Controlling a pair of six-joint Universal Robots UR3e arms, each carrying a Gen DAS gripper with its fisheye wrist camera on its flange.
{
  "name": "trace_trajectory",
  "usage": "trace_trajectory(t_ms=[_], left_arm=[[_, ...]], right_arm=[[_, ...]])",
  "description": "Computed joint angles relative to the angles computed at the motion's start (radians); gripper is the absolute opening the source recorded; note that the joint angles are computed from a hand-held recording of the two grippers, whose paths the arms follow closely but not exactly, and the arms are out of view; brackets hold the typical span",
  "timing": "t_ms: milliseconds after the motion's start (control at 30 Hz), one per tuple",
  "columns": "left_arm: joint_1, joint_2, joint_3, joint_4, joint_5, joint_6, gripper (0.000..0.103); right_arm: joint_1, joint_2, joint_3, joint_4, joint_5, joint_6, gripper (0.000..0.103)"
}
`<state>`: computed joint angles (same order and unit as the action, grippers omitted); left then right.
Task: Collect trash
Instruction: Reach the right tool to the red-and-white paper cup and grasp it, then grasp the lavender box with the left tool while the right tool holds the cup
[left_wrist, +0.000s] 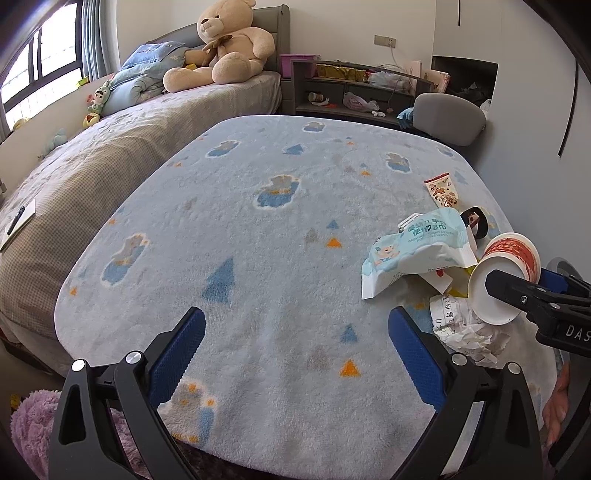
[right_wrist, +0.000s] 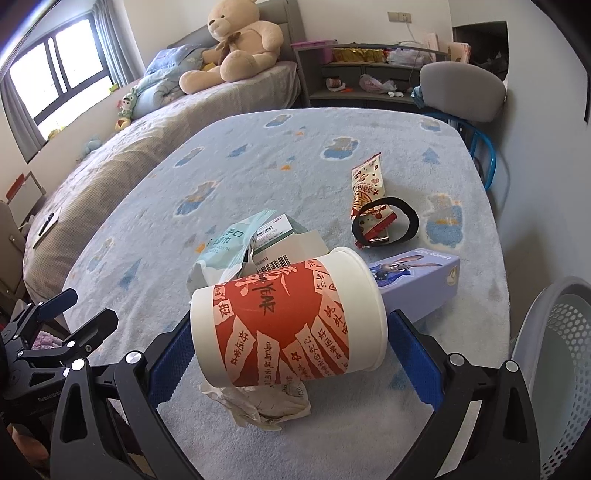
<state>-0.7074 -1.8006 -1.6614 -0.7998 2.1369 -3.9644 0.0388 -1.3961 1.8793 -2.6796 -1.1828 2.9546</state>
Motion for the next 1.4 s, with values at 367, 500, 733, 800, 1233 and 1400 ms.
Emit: trace_trajectory(t_ms=[367, 500, 733, 800, 1233, 1400], left_arm=[[0.011, 0.006, -0.033, 0.054, -0.038, 0.026, 0.095], [0.014, 0.007, -0.047, 0.080, -0.054, 0.035, 0.095], [-0.009, 0.004, -0.056, 0.133, -0.062, 0.062, 0.095], [-0.010, 0.002, -0.057, 0.154, -0.081, 0.074, 0.095], [-0.067, -0.052, 0.015, 0.150, -0.080, 0.102, 0.095], [-0.075, -0.063, 0.030, 0.129, -0.074, 0.091, 0.095]], right_arm=[[0.020, -0.052, 0.068, -0.091, -0.026, 0.022, 0.082], [0.014, -0.097, 0.108, -0.114, -0.013, 0.039, 0.082], [-0.076, -0.240, 0.193, -0.074, 0.091, 0.062, 0.081], [-0.108, -0.287, 0.218, -0.044, 0.127, 0.054, 0.081], [-0.285, -0.536, 0.354, 0.203, 0.360, -0.065, 0.081], [-0.369, -0.613, 0.366, 0.437, 0.484, -0.172, 0.081]])
